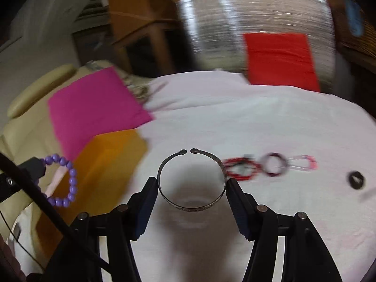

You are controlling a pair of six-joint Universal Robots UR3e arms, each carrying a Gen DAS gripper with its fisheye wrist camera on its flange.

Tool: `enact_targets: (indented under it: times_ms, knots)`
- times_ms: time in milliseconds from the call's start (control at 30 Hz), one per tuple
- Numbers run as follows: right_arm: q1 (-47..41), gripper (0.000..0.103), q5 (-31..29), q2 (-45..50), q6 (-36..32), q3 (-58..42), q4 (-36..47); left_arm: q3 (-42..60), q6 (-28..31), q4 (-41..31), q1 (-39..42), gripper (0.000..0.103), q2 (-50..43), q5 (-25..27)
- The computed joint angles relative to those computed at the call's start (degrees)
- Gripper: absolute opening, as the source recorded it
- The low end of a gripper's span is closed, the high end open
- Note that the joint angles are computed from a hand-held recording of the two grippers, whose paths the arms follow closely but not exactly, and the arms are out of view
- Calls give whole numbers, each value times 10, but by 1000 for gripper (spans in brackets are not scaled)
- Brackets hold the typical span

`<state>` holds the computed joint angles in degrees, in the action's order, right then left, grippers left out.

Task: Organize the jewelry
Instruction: 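Carry the silver cuff and purple bracelet over the orange box with both tools, then open both tools to drop the cuff and purple bracelet into the box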

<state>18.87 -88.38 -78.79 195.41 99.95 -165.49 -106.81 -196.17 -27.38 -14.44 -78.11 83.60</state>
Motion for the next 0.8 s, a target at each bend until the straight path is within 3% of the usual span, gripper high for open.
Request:
enact_targets:
  times_ms: [133, 333, 500, 600, 633, 667, 733, 800]
  knots:
    - [75, 63, -23, 96, -2, -170, 78, -59, 7, -38, 81, 9, 49, 29]
    - [154, 63, -37, 262, -12, -451, 218, -110, 24, -74, 189, 9, 50, 6]
    - [179, 65, -33, 399, 20, -675, 337, -115, 24, -97, 223, 9, 31, -7]
    - [178, 69, -30, 419, 48, -698, 351, -107, 9, -105, 223, 13, 20, 15]
    - [175, 71, -30, 411, 55, -680, 341, -101, 4, -105, 221, 18, 16, 16]
    - [173, 75, -30, 402, 60, -660, 326, -103, 5, -106, 225, 29, 21, 14]
    - [164, 75, -29, 362, 65, -582, 274, -100, -2, -96, 215, 40, 21, 32]
    - [158, 75, -35, 315, 68, -501, 225, -108, 0, -81, 208, 40, 35, 54]
